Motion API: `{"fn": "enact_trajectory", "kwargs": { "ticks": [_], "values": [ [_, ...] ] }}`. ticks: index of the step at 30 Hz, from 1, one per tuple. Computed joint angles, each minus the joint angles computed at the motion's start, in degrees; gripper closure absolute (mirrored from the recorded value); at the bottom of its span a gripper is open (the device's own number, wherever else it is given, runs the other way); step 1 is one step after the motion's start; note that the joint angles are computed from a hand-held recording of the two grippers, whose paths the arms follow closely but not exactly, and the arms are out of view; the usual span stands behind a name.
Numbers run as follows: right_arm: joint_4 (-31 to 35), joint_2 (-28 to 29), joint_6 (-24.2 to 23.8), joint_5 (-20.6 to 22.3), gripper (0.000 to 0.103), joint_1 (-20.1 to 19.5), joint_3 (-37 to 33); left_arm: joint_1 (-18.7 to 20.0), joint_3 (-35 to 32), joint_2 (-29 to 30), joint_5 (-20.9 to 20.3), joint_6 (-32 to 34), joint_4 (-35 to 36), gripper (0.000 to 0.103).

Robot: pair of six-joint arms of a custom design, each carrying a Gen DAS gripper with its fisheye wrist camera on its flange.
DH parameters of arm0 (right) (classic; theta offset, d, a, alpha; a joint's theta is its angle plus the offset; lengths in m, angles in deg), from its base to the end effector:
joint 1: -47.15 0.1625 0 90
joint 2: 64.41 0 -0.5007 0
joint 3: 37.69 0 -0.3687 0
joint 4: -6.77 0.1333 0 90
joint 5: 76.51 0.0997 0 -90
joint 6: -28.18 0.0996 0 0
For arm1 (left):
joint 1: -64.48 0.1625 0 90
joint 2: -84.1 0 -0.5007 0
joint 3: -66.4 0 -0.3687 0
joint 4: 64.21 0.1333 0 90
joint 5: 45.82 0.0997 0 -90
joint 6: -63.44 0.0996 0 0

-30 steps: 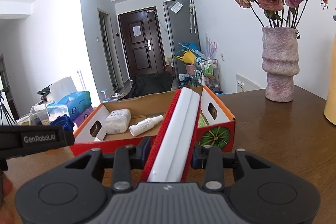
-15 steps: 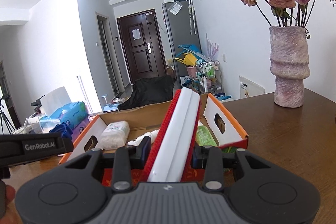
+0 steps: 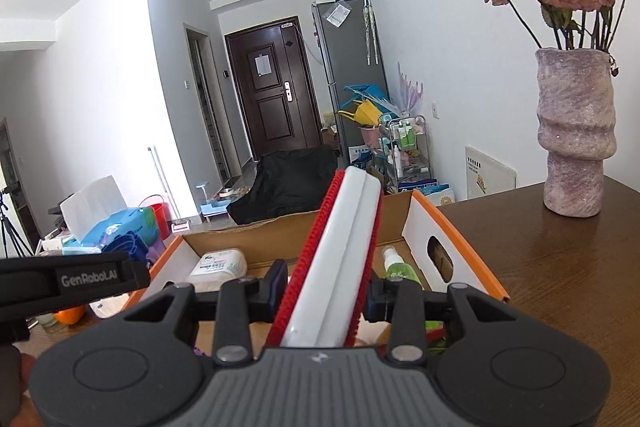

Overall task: Organize rigid objects
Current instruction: 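Lower both tools into the box and open them to release cap and roller, then withdraw both open tools up and back from the box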

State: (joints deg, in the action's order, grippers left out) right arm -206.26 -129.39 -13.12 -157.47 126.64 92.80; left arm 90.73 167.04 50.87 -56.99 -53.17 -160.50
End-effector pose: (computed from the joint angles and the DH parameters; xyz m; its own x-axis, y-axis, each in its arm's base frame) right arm 0.0550 -0.5199 0.3120 -0.8123 -0.3111 0.4934 -0.5832 0.4295 -0.6894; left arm -0.4285 -0.4689 -0.0001 -0.6940 -0.4390 -0.5706 0.4182 0.3994 -0.8158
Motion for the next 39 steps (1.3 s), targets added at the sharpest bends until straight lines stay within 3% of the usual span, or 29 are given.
{"fn": "enact_trajectory", "kwargs": {
  "ticks": [5, 12, 27, 31, 32, 34, 35, 36, 39],
  "values": [
    [1.9, 1.4, 1.0, -0.9, 0.068, 0.9, -2.8, 1.5, -0.2, 0.2, 1.4, 4.7, -4.1, 0.057],
    [5.1, 3.2, 2.8, -2.7, 0.068, 1.9, -6.7, 3.7, -0.3, 1.3, 2.1, 16.8, -15.7, 0.057],
    [17.8, 7.8, 9.5, -8.2, 0.067, 3.9, -18.2, 7.3, -2.7, 2.9, 1.5, 24.0, -19.3, 0.057],
    [17.0, 9.6, 7.4, -12.4, 0.064, 5.1, -19.8, 7.8, -1.7, 3.6, 0.7, 31.9, -28.2, 0.051],
    [16.7, 9.9, 6.5, -14.0, 0.059, 5.5, -20.2, 7.8, -1.9, 3.5, 0.7, 30.8, -26.6, 0.039],
    [15.4, 10.2, 4.6, -15.7, 0.03, 6.0, -20.3, 7.5, -2.3, 3.2, 1.5, 26.5, -21.6, 0.02],
    [13.8, 10.1, 4.3, -15.9, 0.01, 6.1, -20.0, 7.3, -2.6, 3.0, 2.1, 23.9, -18.7, 0.012],
    [11.1, 10.1, 4.3, -15.3, 0.003, 6.0, -19.3, 7.1, -2.8, 2.9, 2.7, 21.4, -15.9, 0.01],
    [9.5, 9.2, 4.4, -14.2, 0.002, 5.7, -18.5, 6.7, -3.9, 2.6, 3.3, 15.4, -8.8, 0.0]
  ]
}}
